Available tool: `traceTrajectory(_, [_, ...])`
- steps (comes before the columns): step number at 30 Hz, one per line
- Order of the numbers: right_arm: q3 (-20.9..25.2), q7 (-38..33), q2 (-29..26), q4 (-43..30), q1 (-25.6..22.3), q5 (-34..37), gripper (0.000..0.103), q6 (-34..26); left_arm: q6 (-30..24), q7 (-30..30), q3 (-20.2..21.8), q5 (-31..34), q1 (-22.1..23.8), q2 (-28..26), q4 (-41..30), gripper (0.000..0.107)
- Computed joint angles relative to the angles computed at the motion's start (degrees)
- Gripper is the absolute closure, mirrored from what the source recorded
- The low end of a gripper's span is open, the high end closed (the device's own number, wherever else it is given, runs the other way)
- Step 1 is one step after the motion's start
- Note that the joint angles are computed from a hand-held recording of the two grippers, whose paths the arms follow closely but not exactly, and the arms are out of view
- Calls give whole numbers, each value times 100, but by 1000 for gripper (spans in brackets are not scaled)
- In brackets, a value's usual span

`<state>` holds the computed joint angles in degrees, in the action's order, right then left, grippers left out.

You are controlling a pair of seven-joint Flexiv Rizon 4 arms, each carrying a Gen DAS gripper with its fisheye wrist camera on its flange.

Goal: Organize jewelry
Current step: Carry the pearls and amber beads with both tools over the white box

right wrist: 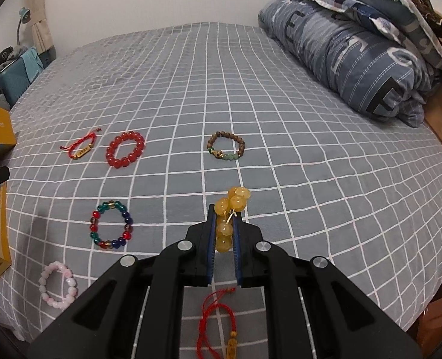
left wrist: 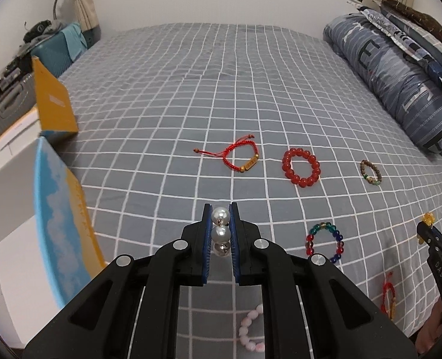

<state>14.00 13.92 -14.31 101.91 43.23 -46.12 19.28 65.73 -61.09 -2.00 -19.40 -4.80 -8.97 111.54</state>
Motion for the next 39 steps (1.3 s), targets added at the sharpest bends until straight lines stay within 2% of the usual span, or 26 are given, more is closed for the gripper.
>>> traceTrajectory(15, [28,-142,-164,-624,396,-96,94,-510,-127,486,291,-397,230,713,429,96])
traceTrajectory(28, [-186,-399,-704,-1483,857,-270,94,-760,-161,909,641,-811,555,1117,659,96])
traceTrajectory(35, [-548,-1070,-1501,-2698,1256,-417,94,-681,-130,931,824,-893,901,1061,561,96])
traceTrajectory(39, [-887,-1822,-2263,-3912,1540,-376,94,-540,-137,868,923,-896,1166,935,434,96])
